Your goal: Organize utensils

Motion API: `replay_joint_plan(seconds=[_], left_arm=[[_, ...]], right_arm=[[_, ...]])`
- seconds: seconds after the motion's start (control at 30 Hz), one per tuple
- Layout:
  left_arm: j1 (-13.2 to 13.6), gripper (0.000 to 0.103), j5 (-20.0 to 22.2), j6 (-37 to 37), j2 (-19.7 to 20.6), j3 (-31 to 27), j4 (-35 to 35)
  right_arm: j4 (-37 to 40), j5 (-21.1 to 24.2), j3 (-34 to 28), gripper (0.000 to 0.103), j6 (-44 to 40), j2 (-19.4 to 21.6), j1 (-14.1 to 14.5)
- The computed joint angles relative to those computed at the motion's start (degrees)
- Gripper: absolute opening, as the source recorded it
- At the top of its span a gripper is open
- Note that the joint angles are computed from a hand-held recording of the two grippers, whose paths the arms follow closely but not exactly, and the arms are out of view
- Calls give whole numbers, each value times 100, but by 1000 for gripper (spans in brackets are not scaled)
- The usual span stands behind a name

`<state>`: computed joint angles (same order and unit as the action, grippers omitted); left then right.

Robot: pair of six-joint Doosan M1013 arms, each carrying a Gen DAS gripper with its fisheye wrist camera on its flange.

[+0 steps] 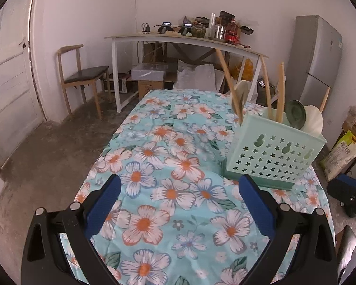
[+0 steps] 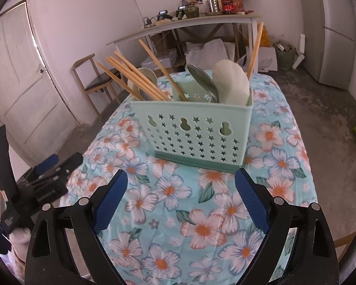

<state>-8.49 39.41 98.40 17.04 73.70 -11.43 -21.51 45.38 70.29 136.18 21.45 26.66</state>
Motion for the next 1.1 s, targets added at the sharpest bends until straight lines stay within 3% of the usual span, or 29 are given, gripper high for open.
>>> replay_joint_plan(seconds=[0.5,0.73,1.1], left_arm=[[-65,97,279,-234,-36,-213,244],[-151,97,107,-744,-146,-134,857],[-334,97,382,-1090,58,-363,1324]], right_arm=[[-363,142,29,92,304,-101,8],[-809,13,215,93,748,-205,64],[-1041,385,86,93,720,-68,18]])
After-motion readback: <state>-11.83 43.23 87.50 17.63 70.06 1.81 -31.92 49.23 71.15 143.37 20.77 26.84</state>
